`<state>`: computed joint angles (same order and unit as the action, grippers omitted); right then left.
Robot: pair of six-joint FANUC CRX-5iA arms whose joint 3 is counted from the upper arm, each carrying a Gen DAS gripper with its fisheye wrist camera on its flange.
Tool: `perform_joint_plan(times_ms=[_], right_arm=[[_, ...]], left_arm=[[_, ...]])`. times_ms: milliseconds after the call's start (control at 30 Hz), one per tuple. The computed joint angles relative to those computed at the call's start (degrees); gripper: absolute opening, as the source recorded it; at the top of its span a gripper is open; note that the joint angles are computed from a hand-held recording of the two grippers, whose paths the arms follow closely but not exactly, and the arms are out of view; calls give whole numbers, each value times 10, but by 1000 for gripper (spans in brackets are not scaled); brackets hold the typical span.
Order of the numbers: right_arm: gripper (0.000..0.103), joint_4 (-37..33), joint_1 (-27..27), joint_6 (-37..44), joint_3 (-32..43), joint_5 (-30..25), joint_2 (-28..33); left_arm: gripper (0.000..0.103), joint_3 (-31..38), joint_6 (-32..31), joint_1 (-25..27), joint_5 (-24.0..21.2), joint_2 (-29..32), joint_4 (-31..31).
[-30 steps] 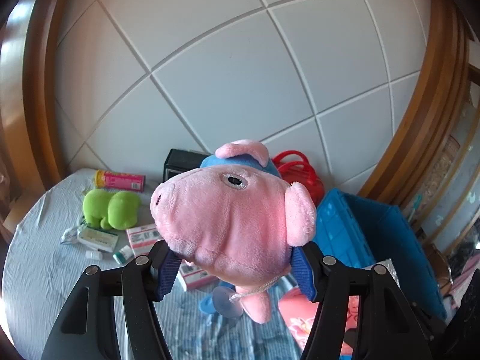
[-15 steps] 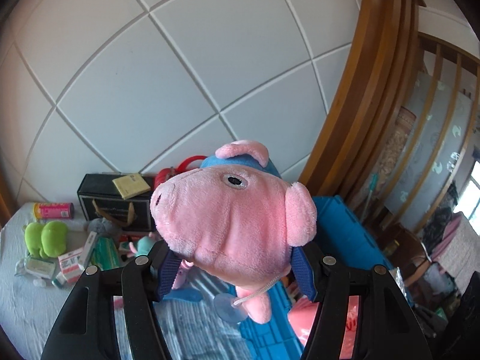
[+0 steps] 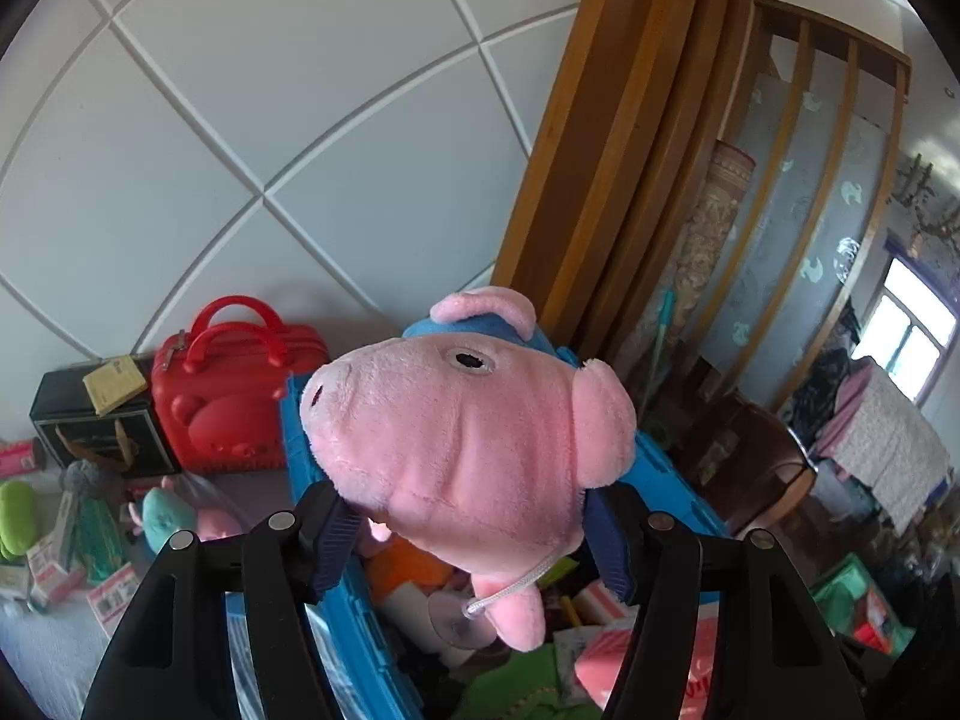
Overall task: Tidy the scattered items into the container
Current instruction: 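Carry the pig plush and tissue pack over the blue crate with both tools, then open both tools to drop the plush and tissue pack into the crate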
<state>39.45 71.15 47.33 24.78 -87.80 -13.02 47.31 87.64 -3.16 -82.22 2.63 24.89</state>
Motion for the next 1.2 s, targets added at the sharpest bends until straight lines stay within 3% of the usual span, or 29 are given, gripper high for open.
perform_joint_plan(times_ms=[100, 167, 200, 233, 267, 533, 800, 967, 1200], right_arm=[[49, 2, 6, -16, -6, -11, -7], [51, 4, 6, -18, -13, -15, -11], [58, -4, -4, -7, -11, -23, -9], [86, 1, 1, -7, -11, -36, -6], [103, 9, 3, -12, -21, -37, -10], [103, -33, -15, -5, -11, -38, -8], [103, -53, -12, 36, 18, -1, 28], [103, -60, 17, 46, 57, 11, 70], [103, -83, 47, 70, 146, 21, 158]], left_arm=[[70, 30, 7, -28, 6, 22, -16], [81, 75, 20, -48, -2, 49, -39], [89, 110, 30, -58, -16, 69, -53], [96, 140, 35, -64, -28, 86, -59], [101, 150, 36, -65, -30, 93, -56], [103, 39, 17, -15, -5, 32, -26], [103, -117, -38, 100, 10, -70, 18], [103, -192, -93, 213, -2, -123, 61], [103, -295, -210, 432, -40, -179, 130]])
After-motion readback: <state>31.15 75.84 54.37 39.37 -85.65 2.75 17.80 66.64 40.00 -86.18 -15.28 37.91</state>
